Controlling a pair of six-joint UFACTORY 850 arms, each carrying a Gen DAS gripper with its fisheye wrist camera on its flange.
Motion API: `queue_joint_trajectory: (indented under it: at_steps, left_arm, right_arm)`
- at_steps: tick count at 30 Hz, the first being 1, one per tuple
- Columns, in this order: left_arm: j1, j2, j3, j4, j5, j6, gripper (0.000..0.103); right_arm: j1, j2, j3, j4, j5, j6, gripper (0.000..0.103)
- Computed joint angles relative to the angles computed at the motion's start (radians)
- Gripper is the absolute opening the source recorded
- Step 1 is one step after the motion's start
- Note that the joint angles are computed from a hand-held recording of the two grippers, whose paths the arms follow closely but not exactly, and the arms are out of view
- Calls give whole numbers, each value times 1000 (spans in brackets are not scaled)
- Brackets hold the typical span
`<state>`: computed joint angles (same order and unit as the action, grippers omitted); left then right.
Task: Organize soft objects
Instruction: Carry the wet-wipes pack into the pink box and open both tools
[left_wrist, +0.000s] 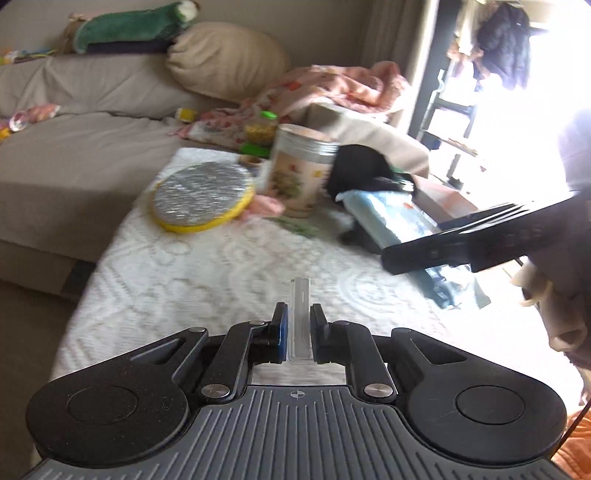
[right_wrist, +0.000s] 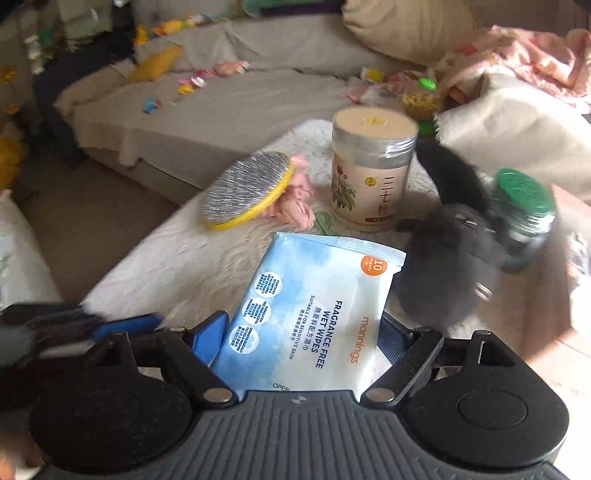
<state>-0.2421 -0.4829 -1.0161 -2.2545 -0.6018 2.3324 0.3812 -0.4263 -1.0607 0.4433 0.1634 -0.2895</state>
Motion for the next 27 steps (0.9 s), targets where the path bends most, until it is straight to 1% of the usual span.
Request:
queue_joint_trajectory:
  at_steps: [1,2,3,4,6,9,11,13,15,16,18,20,23,25,27]
  left_arm:
    - [-8,7,2,36,-8,-25,15]
    - [-16,13,2,66,-15,-44,15]
    - [-28,21,3,101,-25,-61,15]
    - [-39,29,4,125,-31,-71,15]
    - [-66,48,3,169,-52,-85,15]
    - [-111,76,-20,195,-85,-62,15]
    - [-144,79,-59,182,-107,-52,15]
    - [-174,64,-122,177,-125,-69,15]
    - [-211,28,-218,197,-109,-114,15]
    - [-226,6,-268,218,-91,-145,15]
    - [-261,-62,-406,298,-43,-236,15]
    - [-286,-145,-555,415,-16,-374,15]
    - [-313,-281,-767,524,2,-558,16]
    - [-324,-411,-946,659,18,-765,16]
    - [-330,-517,-1074,743,50,-909,17]
  right_arm:
    - [-3,45,57,-75,41,63,84]
    - [-6,88,116,-108,88,84,84]
    - [-10,125,164,-100,127,63,84]
    - [-14,171,216,-49,165,0,84]
    - [-18,262,301,127,213,-160,84]
    - [-44,391,415,241,285,-224,84]
    - [-68,470,480,309,359,-272,84]
    - [-91,530,523,350,422,-299,84]
    - [-121,573,546,345,463,-284,84]
    - [-148,583,547,324,479,-268,85]
    - [-186,584,538,296,510,-261,85]
    - [-228,572,525,236,522,-237,85]
    - [-281,512,472,159,520,-211,85]
    - [-311,463,434,117,512,-188,85]
    - [-342,406,393,54,486,-131,85]
